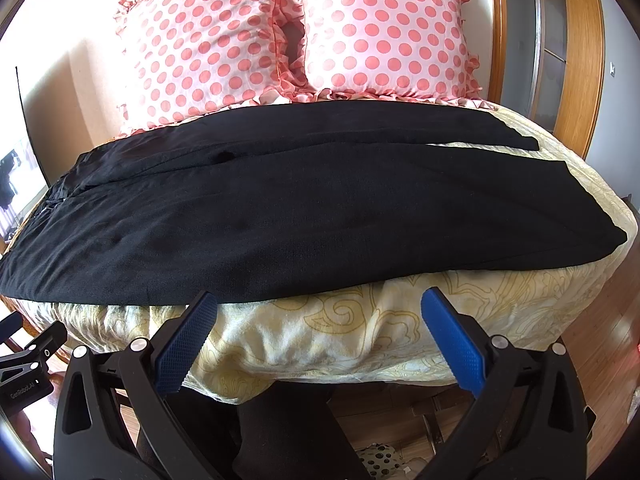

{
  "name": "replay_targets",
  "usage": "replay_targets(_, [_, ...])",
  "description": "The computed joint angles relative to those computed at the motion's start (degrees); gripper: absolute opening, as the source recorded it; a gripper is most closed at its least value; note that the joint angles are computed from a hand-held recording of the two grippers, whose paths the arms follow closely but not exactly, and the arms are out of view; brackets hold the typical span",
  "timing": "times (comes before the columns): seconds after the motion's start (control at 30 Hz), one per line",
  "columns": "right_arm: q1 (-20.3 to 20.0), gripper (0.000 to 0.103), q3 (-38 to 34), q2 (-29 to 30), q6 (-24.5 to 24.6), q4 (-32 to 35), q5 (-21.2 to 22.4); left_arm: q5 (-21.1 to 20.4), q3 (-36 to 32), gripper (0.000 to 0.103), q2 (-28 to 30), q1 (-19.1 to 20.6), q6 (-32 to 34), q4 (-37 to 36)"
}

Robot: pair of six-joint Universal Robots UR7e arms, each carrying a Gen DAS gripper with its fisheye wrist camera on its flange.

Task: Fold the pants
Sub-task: 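Grasp the black pants leg with the right tool while the left tool approaches the waistband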

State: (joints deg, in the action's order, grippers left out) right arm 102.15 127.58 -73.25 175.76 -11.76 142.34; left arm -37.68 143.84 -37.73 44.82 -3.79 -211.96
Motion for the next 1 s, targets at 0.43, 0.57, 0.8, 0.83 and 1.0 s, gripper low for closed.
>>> replay_targets(0.43, [-2.47, 0.102, 0.87, -8.68, -16.4, -10.96, 0.93, 1.95, -1.45, 0.101, 0.44, -0.57, 8.05, -12.21])
replay_targets(0.57, [-6.63, 0.102, -8.17, -9.53, -9.38, 3.18, -1.43, 1.57, -5.4, 0.101, -1.78, 1.06, 12.05, -11.09])
replay_targets(0.8, [-16.63, 0.102, -33.92, -0.04, 6.35, 28.05, 1.12, -12.43, -11.81, 0.101, -4.9, 7.35, 13.85, -11.3])
replay_targets(0.83, [-18.36, 0.102, -37.59, 1.96, 8.41, 30.48, 1.38, -12.31, -12.85, 0.101, -4.22, 7.52, 15.0, -11.99])
replay_targets(1.0, [-22.98, 0.091, -57.01, 13.63, 16.87, 43.01, 8.28, -16.42, -17.37, 0.101, -4.63, 10.56, 14.1, -4.47])
